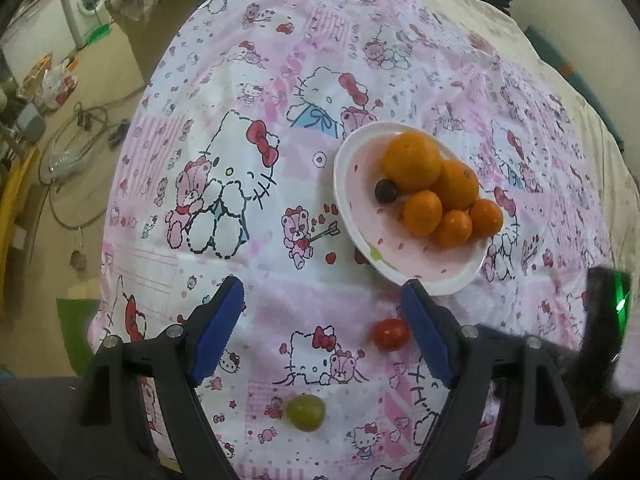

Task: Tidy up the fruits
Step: 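Move both grippers back toward the tomatoes and grapes beside the plate, then grasp a dark grape with the right gripper while the left gripper grasps a red tomato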

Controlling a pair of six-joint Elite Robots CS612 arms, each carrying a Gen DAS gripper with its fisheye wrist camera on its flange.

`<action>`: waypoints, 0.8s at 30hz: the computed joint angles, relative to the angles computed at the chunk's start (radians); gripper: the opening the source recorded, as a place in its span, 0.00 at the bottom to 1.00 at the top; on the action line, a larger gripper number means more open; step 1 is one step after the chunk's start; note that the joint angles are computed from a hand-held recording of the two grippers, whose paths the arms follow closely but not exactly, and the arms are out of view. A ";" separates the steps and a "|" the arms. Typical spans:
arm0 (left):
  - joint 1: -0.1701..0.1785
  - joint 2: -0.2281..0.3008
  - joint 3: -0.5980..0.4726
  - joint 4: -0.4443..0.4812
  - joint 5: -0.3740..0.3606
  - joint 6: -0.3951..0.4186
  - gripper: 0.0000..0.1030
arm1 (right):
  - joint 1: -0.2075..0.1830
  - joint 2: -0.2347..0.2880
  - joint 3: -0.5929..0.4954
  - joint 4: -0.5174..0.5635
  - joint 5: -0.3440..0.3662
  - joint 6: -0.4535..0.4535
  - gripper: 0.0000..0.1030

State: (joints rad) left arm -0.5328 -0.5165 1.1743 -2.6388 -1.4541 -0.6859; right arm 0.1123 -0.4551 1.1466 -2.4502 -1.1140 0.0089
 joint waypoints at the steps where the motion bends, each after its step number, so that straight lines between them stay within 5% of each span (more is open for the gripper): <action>1: 0.000 0.000 0.000 -0.002 -0.001 -0.004 0.76 | 0.008 0.004 -0.009 0.014 -0.021 -0.030 0.48; 7: 0.003 0.002 -0.004 0.005 -0.010 -0.017 0.76 | 0.051 0.016 -0.024 0.003 -0.162 -0.153 0.41; 10: 0.003 0.004 -0.006 0.012 -0.010 -0.023 0.76 | 0.058 0.013 -0.017 -0.019 -0.205 -0.178 0.28; 19: 0.007 0.022 -0.035 0.073 -0.042 -0.033 0.76 | 0.029 -0.013 0.019 -0.036 -0.131 -0.146 0.24; 24: -0.002 0.054 -0.089 0.157 -0.086 0.029 0.76 | 0.001 -0.034 0.061 -0.102 -0.081 -0.069 0.24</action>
